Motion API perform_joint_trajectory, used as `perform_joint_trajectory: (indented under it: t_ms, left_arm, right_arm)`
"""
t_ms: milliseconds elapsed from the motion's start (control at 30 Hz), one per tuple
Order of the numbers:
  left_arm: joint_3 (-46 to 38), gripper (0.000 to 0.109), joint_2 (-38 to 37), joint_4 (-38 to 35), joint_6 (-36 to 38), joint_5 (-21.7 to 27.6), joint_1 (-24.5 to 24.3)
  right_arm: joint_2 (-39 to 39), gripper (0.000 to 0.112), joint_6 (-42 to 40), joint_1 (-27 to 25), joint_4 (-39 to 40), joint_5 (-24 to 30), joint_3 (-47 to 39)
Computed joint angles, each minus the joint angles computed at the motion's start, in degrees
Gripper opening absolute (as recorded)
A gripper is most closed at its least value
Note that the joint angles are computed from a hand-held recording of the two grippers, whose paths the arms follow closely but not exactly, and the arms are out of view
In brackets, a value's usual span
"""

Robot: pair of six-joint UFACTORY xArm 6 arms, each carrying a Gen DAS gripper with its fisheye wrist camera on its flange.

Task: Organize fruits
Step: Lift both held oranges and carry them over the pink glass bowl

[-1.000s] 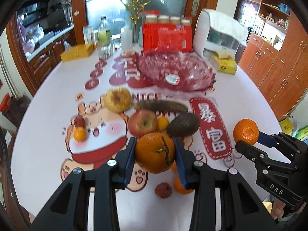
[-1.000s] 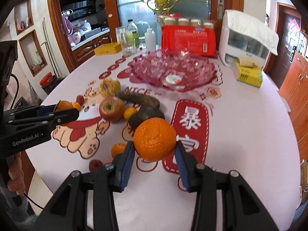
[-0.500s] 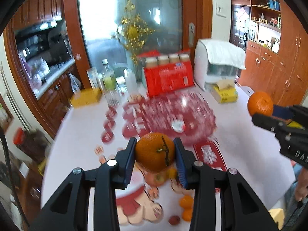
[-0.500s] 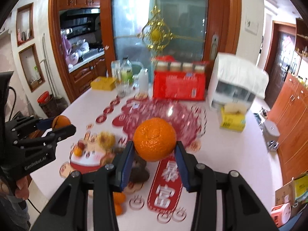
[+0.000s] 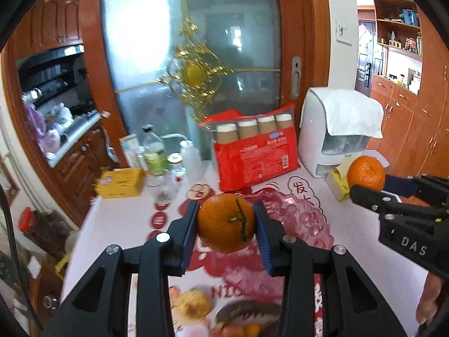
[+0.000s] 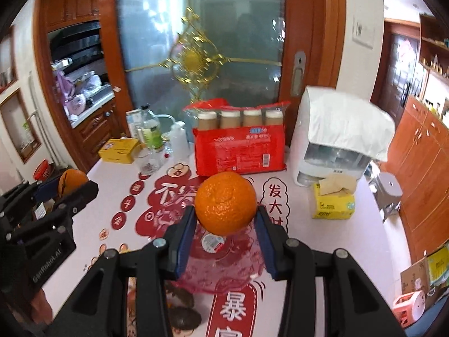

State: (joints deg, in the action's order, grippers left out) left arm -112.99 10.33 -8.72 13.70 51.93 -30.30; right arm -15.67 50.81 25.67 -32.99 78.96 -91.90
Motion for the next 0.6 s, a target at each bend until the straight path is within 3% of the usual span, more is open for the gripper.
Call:
perform_joint_trajectory:
  t_ms: [333, 600]
  left_arm:
    - [-7.02, 0.037, 14.74, 3.58, -4.36, 2.29, -2.87]
    - [-6.30, 0.037, 18.79, 2.45, -3.09, 3.75, -3.56]
  right_arm:
    - [-0.47, 0.043, -1.92, -11.45, 8.51, -12.01, 14.83]
    - [0.61, 0.043, -4.99, -14.13, 13.76, -18.93, 24.35]
